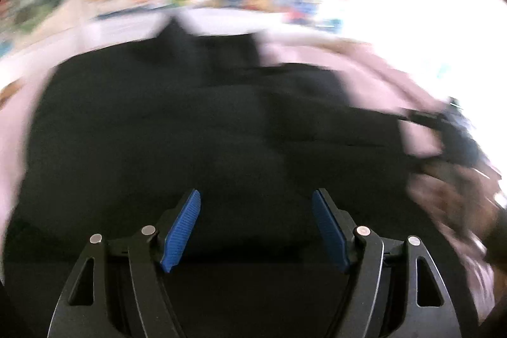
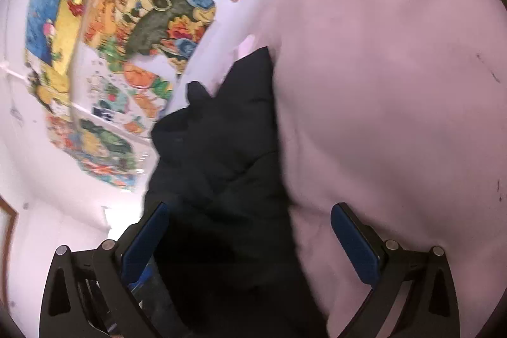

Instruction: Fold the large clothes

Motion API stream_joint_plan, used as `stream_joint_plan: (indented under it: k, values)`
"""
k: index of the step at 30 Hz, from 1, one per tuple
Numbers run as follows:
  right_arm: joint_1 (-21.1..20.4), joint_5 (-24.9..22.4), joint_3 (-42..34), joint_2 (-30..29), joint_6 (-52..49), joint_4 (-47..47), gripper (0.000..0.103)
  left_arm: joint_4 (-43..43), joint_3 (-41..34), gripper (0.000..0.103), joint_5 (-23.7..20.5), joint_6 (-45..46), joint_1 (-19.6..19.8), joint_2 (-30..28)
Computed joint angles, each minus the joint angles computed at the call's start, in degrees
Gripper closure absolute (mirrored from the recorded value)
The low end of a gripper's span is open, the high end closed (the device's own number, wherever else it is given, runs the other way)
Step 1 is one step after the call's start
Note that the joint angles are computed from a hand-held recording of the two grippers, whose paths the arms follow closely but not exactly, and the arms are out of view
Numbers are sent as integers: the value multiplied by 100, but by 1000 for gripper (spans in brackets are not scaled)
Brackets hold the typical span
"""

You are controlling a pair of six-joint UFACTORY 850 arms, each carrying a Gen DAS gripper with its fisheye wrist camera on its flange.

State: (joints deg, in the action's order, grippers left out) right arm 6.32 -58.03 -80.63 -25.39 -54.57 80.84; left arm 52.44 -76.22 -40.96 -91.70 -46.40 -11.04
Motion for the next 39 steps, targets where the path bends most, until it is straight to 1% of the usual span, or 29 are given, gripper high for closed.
stream_joint_plan:
  k: [1,2,5,6,8,9,10,11,12,13,14,15,16,17,18,20,21,24,27,29,30,31,32,35,36,37,38,39]
  values:
    - [-15,-204,-46,-33,9,-24,0,-171,-63,36,-262,-9,55,-36]
    - [0,-292,-86,-33,30,-127,0,-220,-51,36,-315,-66,94,-28]
    - [111,-292,-76,97,-199,-362,0,-237,121,36,-223,-518,228,114]
    - [155,-225,-38,155,-292,-423,0,-278,142,36,-194,-558,250,136]
    - [285,112,21,291,-351,-670,2,-368,149,36,-141,-517,308,159]
    - [364,290,20,324,-237,-893,9,-337,195,36,-179,-600,241,191]
    - [432,413,21,333,-109,-1077,14,-366,153,36,-189,-542,266,181]
    - [488,529,48,348,-42,-1178,23,-384,122,36,-221,-506,274,181]
    - [535,633,75,362,-21,-1244,36,-361,162,36,-215,-537,274,201]
    - [601,820,122,409,13,-1376,42,-383,136,36,-245,-492,304,212]
    - [662,1013,169,465,32,-1497,53,-338,194,36,-284,-584,258,257]
    - [695,1103,196,496,24,-1537,63,-275,277,36,-325,-711,218,342]
    - [710,1153,231,531,-30,-1507,68,-168,423,36,-386,-939,137,463]
    - [741,1266,273,595,-68,-1477,78,-95,537,36,-436,-1098,86,571]
    - [767,1357,298,631,-116,-1476,93,-40,616,36,-490,-1220,62,670]
    - [865,1574,241,708,28,-1851,96,55,727,36,-629,-1404,61,836]
    - [896,1685,259,769,-62,-1885,97,88,765,36,-752,-1466,62,909]
    - [1103,2431,325,1052,-482,-1945,97,157,841,35,-1119,-1589,56,1056]
    - [1281,3031,214,1107,-570,-1863,97,85,763,35,-1418,-1394,200,1011]
    - [1419,3448,84,1040,-342,-2134,97,19,622,35,-1597,-922,366,857]
    - [1483,3635,31,983,-206,-2261,97,23,534,35,-1694,-805,439,741]
    - [1557,3829,-39,893,168,-2628,97,19,464,35,-1768,-685,514,633]
    - [1626,3960,-123,778,732,-3196,97,-22,426,35,-1756,-568,587,553]
    - [1726,4049,-253,495,2105,-4550,97,-205,402,35,-1572,-212,763,349]
    - [1765,4098,-293,393,2482,-4978,97,-206,405,32,-1579,-108,772,279]
    - [1792,4141,-325,302,2687,-5279,96,-159,398,30,-1629,3,770,202]
    - [1799,4182,-328,242,2690,-5373,95,3,415,27,-1746,54,727,110]
    - [1803,4202,-343,198,2683,-5429,94,94,445,25,-1760,66,724,72]
